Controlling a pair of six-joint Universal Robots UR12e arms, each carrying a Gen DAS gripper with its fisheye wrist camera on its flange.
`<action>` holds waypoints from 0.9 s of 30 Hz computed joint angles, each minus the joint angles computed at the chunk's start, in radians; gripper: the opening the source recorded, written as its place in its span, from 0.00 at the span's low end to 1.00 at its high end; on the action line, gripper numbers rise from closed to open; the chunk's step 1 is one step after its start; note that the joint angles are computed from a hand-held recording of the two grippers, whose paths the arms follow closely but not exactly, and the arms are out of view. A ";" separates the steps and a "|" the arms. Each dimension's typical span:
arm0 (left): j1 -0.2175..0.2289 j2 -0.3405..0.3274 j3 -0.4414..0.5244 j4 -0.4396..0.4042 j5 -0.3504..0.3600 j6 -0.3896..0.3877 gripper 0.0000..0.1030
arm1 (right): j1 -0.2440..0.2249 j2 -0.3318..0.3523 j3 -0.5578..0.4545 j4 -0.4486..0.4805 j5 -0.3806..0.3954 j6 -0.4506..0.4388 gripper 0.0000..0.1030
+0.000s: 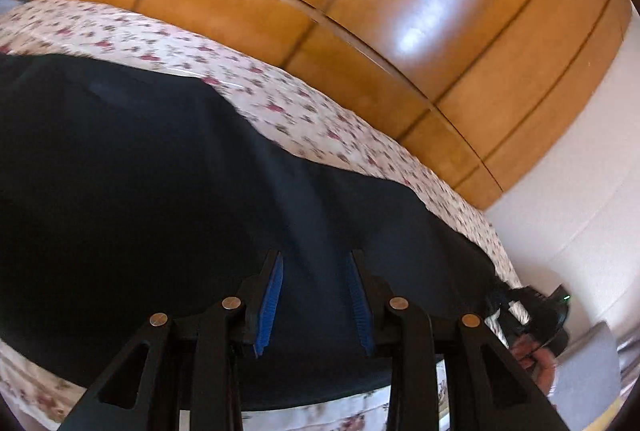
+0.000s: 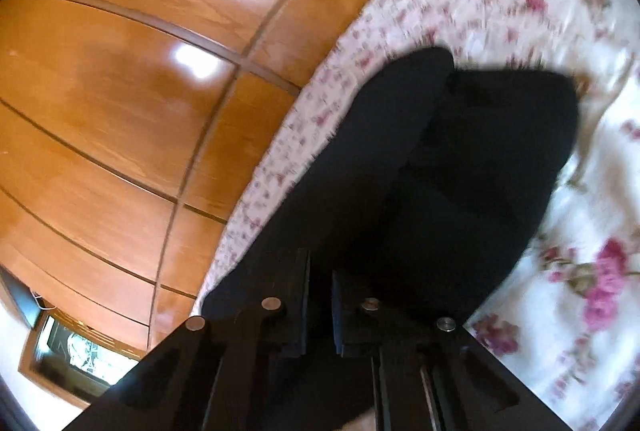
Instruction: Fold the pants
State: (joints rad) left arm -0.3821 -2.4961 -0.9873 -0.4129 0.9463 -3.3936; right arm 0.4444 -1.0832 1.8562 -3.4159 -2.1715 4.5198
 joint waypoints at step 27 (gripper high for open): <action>-0.037 -0.016 0.050 -0.128 0.002 0.109 0.51 | -0.036 -0.023 0.033 0.016 0.018 -0.016 0.07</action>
